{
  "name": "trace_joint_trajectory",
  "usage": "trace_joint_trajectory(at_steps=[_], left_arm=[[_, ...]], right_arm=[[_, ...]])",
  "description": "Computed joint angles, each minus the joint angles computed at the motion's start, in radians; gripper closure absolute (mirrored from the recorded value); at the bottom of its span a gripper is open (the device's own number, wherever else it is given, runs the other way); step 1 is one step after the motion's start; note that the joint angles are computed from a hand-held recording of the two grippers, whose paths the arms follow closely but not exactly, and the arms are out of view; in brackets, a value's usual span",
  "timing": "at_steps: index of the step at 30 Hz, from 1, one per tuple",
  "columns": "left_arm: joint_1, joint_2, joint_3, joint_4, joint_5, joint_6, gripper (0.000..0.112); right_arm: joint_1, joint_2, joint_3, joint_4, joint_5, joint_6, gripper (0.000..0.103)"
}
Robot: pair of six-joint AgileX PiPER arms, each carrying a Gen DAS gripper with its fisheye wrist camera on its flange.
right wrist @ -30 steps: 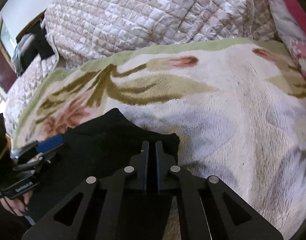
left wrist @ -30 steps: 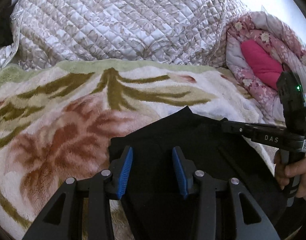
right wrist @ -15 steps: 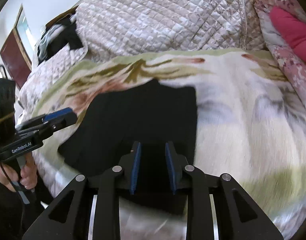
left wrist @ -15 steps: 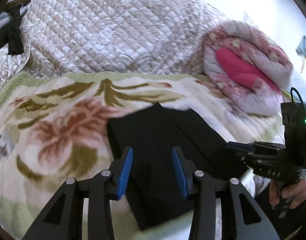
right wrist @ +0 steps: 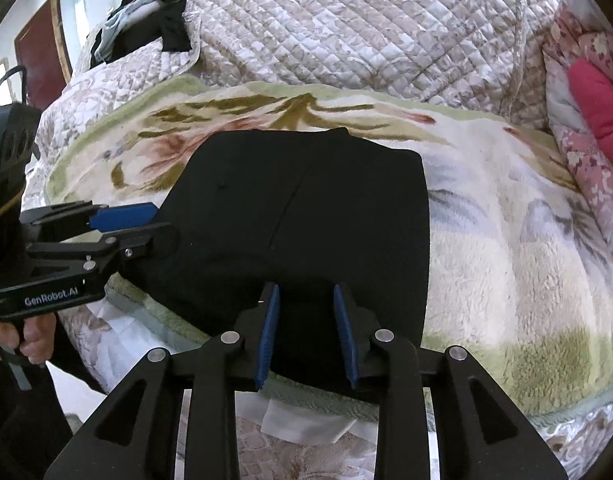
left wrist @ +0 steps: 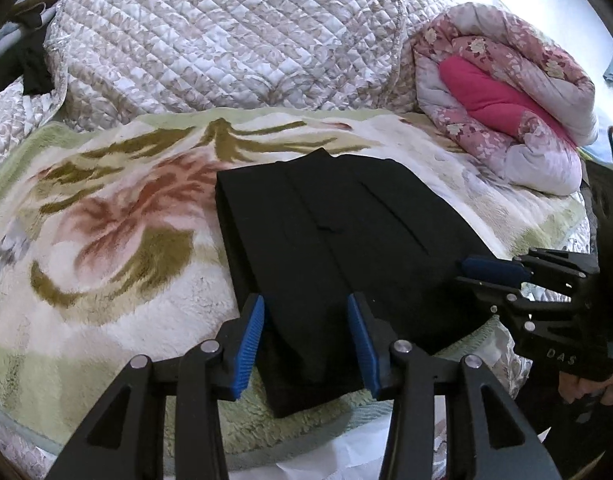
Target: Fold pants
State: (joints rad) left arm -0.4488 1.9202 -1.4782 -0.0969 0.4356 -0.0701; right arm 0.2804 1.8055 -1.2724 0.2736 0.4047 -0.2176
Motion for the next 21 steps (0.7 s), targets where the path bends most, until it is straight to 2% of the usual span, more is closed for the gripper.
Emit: trace_joint_trajectory(at_steps=[2, 4, 10, 13, 21], left_arm=[[0.013, 0.001, -0.010, -0.047, 0.014, 0.025, 0.065], [0.012, -0.010, -0.005, 0.002, 0.011, -0.026, 0.067], [0.054, -0.012, -0.027, -0.008, 0.037, -0.058, 0.067], [0.068, 0.006, -0.072, -0.042, 0.065, -0.032, 0.067], [0.056, 0.056, -0.209, 0.004, 0.145, -0.085, 0.067]], right_arm=[[-0.016, -0.010, 0.001, 0.053, 0.009, -0.029, 0.074], [-0.043, -0.022, 0.007, 0.146, 0.010, -0.086, 0.074], [-0.098, -0.017, -0.018, 0.241, 0.043, -0.098, 0.074], [-0.116, 0.002, -0.067, 0.249, 0.074, -0.093, 0.074], [-0.139, 0.059, -0.220, 0.241, 0.164, -0.096, 0.074]])
